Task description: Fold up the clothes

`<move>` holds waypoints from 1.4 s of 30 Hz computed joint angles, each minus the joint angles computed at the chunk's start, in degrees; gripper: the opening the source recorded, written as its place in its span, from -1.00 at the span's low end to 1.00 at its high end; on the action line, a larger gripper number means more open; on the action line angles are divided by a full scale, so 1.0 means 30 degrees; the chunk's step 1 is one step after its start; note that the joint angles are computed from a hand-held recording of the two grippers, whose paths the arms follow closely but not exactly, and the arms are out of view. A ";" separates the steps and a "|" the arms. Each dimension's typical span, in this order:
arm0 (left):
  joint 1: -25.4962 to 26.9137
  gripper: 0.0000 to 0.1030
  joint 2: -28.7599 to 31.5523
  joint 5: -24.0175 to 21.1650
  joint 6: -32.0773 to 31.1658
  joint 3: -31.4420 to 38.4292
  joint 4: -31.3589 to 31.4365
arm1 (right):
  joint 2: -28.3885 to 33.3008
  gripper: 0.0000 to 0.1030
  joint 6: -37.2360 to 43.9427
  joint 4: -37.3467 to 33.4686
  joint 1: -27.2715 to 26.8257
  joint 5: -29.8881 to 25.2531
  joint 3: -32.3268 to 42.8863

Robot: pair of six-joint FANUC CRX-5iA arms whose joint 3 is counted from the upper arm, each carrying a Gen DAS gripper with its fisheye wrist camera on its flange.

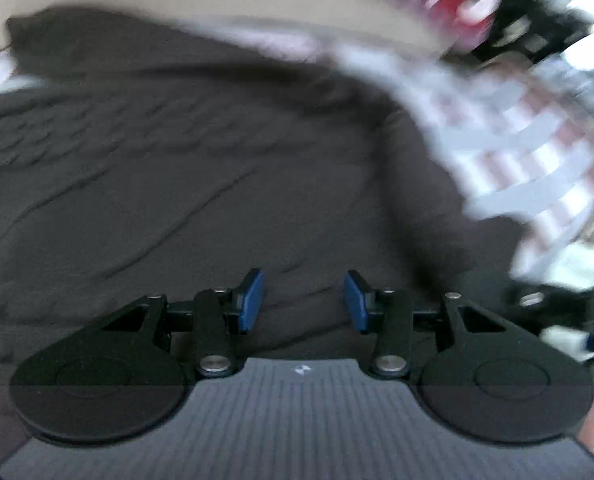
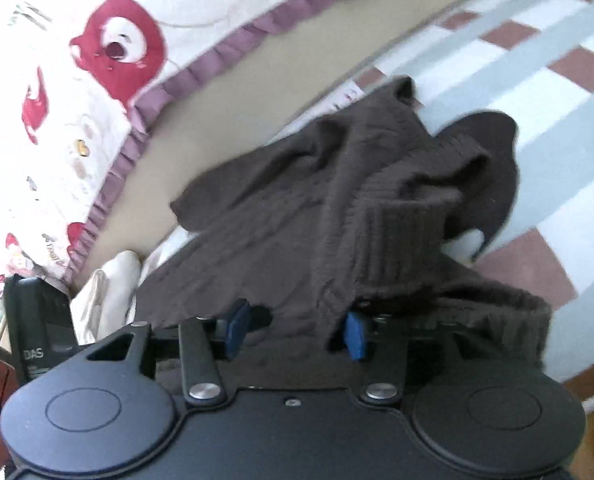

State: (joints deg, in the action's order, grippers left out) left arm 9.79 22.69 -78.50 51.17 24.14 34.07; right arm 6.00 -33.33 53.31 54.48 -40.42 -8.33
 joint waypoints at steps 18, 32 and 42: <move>-0.0129 -0.23 0.1872 -0.2248 0.0411 0.3044 -0.0437 | -0.1864 0.28 -0.3121 -0.1356 -0.1172 0.0173 -0.1231; -0.3448 -0.23 0.4284 -0.5278 -0.0423 0.8461 -0.1369 | -0.1521 -0.77 1.6279 -0.2841 -0.1643 -1.1181 0.3619; -0.3514 -0.16 0.2530 -0.3627 -0.3992 0.5544 -0.0696 | -0.0753 -0.72 1.5547 -0.6158 -0.3020 -1.1787 0.3510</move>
State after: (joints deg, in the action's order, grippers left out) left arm -0.75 30.28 -89.38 39.20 40.77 31.99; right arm 3.74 13.31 34.83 45.42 -75.78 2.20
